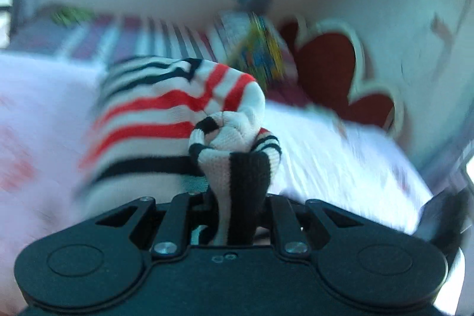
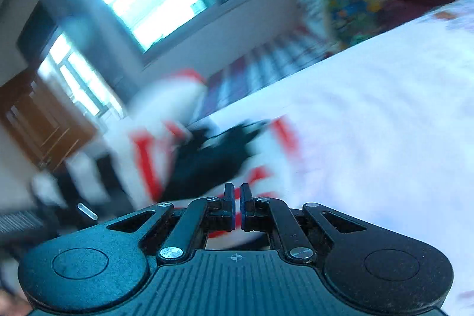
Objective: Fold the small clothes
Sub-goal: 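Grasp the sweater's side edge with the left gripper and fold it inward, then grasp the opposite side edge with the right gripper and fold it over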
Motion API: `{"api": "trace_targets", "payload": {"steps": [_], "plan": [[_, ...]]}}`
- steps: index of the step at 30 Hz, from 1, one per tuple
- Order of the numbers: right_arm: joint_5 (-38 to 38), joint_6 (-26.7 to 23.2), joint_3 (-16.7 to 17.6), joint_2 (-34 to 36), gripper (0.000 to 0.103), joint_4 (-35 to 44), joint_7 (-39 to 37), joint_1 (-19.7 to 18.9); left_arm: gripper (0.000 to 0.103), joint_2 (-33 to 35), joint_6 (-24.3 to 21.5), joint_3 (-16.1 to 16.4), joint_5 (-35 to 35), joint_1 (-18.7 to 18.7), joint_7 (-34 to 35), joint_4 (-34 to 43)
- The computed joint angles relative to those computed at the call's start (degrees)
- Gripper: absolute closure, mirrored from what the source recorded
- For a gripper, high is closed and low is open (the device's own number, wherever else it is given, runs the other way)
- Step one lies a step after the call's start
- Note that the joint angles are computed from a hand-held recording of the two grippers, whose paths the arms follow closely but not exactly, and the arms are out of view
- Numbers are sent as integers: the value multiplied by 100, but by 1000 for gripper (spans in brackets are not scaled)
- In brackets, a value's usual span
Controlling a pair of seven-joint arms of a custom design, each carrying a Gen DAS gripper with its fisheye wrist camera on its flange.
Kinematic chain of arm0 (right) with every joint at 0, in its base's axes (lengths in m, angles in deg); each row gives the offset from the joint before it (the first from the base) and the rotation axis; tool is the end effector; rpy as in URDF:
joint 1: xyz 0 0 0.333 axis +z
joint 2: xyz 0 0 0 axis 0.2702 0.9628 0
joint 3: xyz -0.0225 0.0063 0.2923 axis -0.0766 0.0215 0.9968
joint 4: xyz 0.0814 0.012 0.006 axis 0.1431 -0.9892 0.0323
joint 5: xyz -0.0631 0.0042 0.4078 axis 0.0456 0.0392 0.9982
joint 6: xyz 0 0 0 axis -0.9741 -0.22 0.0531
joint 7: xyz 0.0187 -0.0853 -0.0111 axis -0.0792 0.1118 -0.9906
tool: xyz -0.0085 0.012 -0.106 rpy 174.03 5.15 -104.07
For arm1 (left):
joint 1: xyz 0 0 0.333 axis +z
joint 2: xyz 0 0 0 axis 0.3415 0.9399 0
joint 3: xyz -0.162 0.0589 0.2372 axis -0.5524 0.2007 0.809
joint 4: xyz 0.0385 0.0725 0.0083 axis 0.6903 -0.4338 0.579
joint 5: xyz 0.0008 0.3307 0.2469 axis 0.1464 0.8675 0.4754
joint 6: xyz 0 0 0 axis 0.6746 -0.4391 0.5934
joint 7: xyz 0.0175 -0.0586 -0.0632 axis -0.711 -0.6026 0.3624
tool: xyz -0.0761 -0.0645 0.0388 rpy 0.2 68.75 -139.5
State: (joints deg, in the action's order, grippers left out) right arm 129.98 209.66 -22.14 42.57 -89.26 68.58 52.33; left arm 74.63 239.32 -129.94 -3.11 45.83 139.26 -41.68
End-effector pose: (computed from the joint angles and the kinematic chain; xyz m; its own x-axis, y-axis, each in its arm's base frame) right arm 0.6037 0.3670 0.3013 -0.0023 -0.8182 -0.5750 -0.5821 0.4686 -0.6645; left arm 0.6796 -0.1951 0.3408 -0.3301 -0.8463 0.4181 -0.7369 -0.0458 -0.6744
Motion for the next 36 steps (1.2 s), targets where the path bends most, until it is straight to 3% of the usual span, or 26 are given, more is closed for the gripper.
{"api": "trace_targets", "payload": {"steps": [3,4,5,6,7,8,10,12,14,15,16,17,19,21,23,26,28,29,33,34,36], "plan": [[-532,424,626,-623,100,-1050,434,-760,86,121,-505,888,-125,-1111,-257,420],[-779,512,809,-778,100,-1323,651,-1007,79,121,-263,1085,335,-1297,-643,341],[-976,582,927,-918,99,-1560,855,-1184,73,95,69,1082,499,-1298,-715,175],[-985,589,878,-1036,80,-1707,895,-1165,50,100,160,878,262,-1146,-523,68],[-952,581,799,-1135,57,-1806,877,-1095,27,183,170,475,90,-804,-234,-26],[-907,675,754,-1178,20,-1859,869,-1025,23,174,196,191,-32,-561,0,-148],[-1658,974,1056,-1174,18,-2006,1396,-1397,24,-106,395,-8,335,-298,-142,-511],[-1949,918,1121,-1204,18,-2007,1677,-1482,28,-242,592,-425,520,234,-92,-850],[-2549,846,1354,-1137,18,-1957,2192,-1793,30,-373,792,-530,606,527,-258,-977],[-2785,746,1433,-1075,18,-1873,2421,-1920,30,-514,938,-416,551,560,-344,-1064],[-3020,669,1534,-1014,18,-1794,2659,-2064,34,-723,978,-101,569,394,-584,-1078],[-3266,588,1663,-937,19,-1703,2914,-2230,35,-876,875,316,525,118,-776,-978],[-3598,231,1920,-814,20,-1471,3290,-2546,38,-965,698,775,537,-107,-1087,-867],[-3997,-182,2069,-652,20,-1167,3694,-2763,41,-909,504,892,642,-76,-1219,-781],[-3528,-910,1630,-640,20,-788,3445,-2319,41,-929,374,1148,695,-240,-1334,-734],[-3225,-1633,1103,-539,20,-332,3312,-1830,40,-805,219,1067,592,-125,-1250,-645],[-3106,-1853,808,-500,29,-167,3313,-1536,35,-771,159,959,469,-13,-1107,-637],[-3074,-1980,585,-476,35,-66,3337,-1334,34,-752,51,1137,500,-188,-1161,-510],[-3287,-2721,-625,-273,42,438,3711,-277,31,-777,-62,1306,363,-331,-841,-476],[-3401,-2886,-795,-222,42,548,3843,-132,31,-751,-59,1258,302,-290,-721,-462],[-3447,-2846,-730,-175,41,630,3958,-144,31,-737,-32,1141,179,-169,-508,-506]]}}
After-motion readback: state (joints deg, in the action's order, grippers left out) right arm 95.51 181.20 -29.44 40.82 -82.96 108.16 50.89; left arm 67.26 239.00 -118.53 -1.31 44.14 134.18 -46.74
